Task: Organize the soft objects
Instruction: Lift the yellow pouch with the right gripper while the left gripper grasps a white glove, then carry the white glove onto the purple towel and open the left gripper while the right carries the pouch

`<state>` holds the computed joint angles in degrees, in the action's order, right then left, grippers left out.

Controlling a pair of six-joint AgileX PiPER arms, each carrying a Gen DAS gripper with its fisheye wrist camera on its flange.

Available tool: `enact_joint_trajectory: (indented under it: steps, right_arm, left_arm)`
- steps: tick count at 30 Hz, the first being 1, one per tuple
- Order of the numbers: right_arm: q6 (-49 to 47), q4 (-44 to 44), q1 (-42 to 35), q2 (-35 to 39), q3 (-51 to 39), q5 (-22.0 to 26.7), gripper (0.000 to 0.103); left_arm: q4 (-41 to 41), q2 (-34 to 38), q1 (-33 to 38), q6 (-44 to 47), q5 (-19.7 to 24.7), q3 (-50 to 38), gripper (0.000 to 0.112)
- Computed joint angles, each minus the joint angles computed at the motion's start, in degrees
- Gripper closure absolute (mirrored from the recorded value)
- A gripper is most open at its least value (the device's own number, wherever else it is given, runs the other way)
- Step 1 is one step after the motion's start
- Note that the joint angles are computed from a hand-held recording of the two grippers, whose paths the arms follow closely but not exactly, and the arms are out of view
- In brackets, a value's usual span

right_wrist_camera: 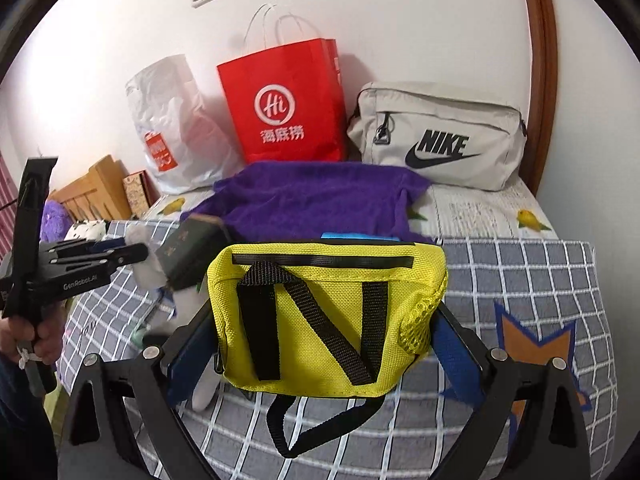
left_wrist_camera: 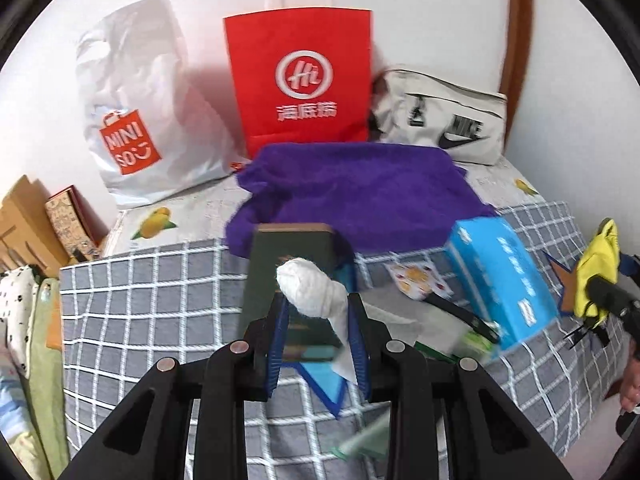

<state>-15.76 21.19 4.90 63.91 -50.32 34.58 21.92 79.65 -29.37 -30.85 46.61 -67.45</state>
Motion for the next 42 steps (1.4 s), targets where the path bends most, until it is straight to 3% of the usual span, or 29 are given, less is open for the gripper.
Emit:
enact_joint_trajectory:
  steps: [12,24,36,42]
  right_arm:
    - [4.78,-3.99,0.18,13.55,-12.57,-3.17,0.005]
    - [8.75,-8.43,0.26,29.93,-29.49,-0.64,0.005]
    - [10.63,-9.95,0.88,51.3,-55.34,10.8,0.005]
    - [13.21,-10.78,1.49,62.87,-72.61,20.01,0.005]
  left_arm:
    - [-3.24,8.98,7.7,7.54,0.06,-10.21,0.084]
    - [-6.82,23.57,11.43,15.54,4.07,-28.94,0.084]
    - [-10.33,34.22,14.08,19.56,6.1,-39.44,0.084]
    - [-12.51,37.71,15.74,21.57,7.57,-44.65,0.084]
